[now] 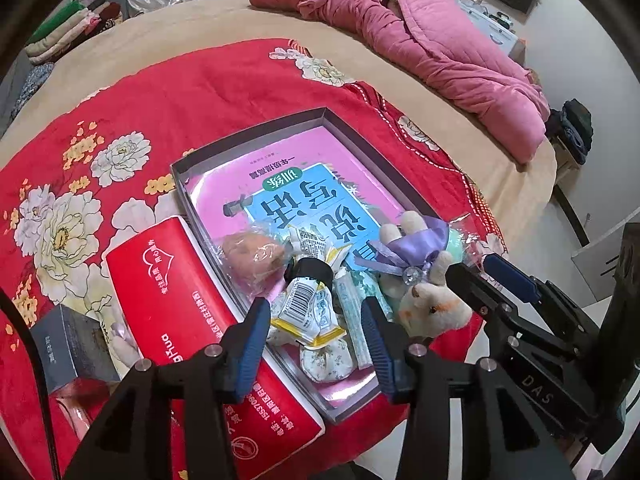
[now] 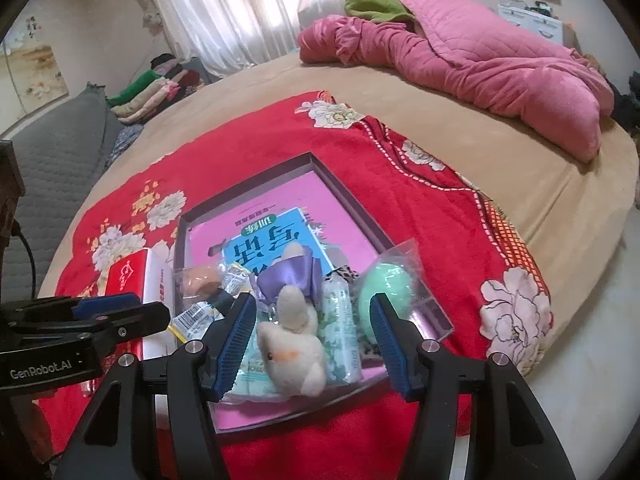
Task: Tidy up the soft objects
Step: 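Withdraw both open tools from the box back toward the item pile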
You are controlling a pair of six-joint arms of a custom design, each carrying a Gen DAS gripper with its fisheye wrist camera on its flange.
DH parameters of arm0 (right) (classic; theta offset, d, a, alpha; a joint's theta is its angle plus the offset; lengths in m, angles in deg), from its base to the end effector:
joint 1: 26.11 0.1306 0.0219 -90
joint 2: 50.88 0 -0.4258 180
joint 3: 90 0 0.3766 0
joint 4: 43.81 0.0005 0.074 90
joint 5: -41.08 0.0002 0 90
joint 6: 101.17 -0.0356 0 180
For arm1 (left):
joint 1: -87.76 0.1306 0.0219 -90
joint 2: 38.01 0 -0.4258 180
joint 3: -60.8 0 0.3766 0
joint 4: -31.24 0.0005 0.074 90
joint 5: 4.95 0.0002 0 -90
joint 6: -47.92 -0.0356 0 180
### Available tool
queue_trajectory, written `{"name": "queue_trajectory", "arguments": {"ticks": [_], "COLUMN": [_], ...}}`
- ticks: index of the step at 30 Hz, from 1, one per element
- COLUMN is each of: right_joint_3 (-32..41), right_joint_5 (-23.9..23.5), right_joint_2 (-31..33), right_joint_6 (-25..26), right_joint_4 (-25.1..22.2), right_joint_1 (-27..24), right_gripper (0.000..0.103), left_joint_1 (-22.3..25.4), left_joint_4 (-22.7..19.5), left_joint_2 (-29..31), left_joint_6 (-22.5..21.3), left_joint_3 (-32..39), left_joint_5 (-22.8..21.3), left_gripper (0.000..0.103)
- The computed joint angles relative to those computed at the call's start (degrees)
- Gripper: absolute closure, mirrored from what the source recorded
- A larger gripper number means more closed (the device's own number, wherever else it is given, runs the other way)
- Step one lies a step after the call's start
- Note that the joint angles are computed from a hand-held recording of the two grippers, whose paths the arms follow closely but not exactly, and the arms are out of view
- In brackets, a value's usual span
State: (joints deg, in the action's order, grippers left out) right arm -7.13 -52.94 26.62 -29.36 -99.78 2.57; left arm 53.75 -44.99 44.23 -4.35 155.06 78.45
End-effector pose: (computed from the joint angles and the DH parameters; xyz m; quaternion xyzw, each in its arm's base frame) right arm 0.3272 0.1813 0.4968 -0.0978 0.9359 0.1643 0.2960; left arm 0.3171 -0.2097 0.5324 -0.0444 0.9722 -0.0851 0.2134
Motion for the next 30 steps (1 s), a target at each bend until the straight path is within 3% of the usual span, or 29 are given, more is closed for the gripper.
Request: {"name": "queue_trajectory", "arguments": {"ticks": [5, 9, 18, 25, 30], "right_joint_3": [0.14, 0.48, 2.54, 5.79, 8.72], "right_joint_5": [1.28, 2.24, 5.36, 7.53, 10.21], "right_joint_2": [-0.62, -0.99, -2.13, -2.17, -0.72], "right_joint_6": [0.09, 0.18, 1.24, 2.85, 4.25], "right_joint_4": [-0.46, -0.97, -1.94, -1.98, -2.24], "right_joint_1": [0.06, 0.4, 3.24, 9.82, 17.23], "right_gripper": [0.034, 0.034, 0.031, 0.029, 0.029], "left_joint_1": [-0.43, -0.95, -2.2, -1.11, 2.43], "left_joint_4": [-0.51, -0.87, -2.5, -5.32, -10.17], "left_joint_2": [-0.53, -1.06, -4.6, -10.53, -17.34], "left_joint_6": [0.34, 0.78, 2.91, 5.42, 6.46], "left_joint_3": [0.05, 0.06, -1.12, -3.25, -5.68], "left_joint_5": [-0.74, -1.34, -3.46, -5.92, -7.88], "left_gripper": [0.055, 0.041, 0.04, 0.04, 0.04]}}
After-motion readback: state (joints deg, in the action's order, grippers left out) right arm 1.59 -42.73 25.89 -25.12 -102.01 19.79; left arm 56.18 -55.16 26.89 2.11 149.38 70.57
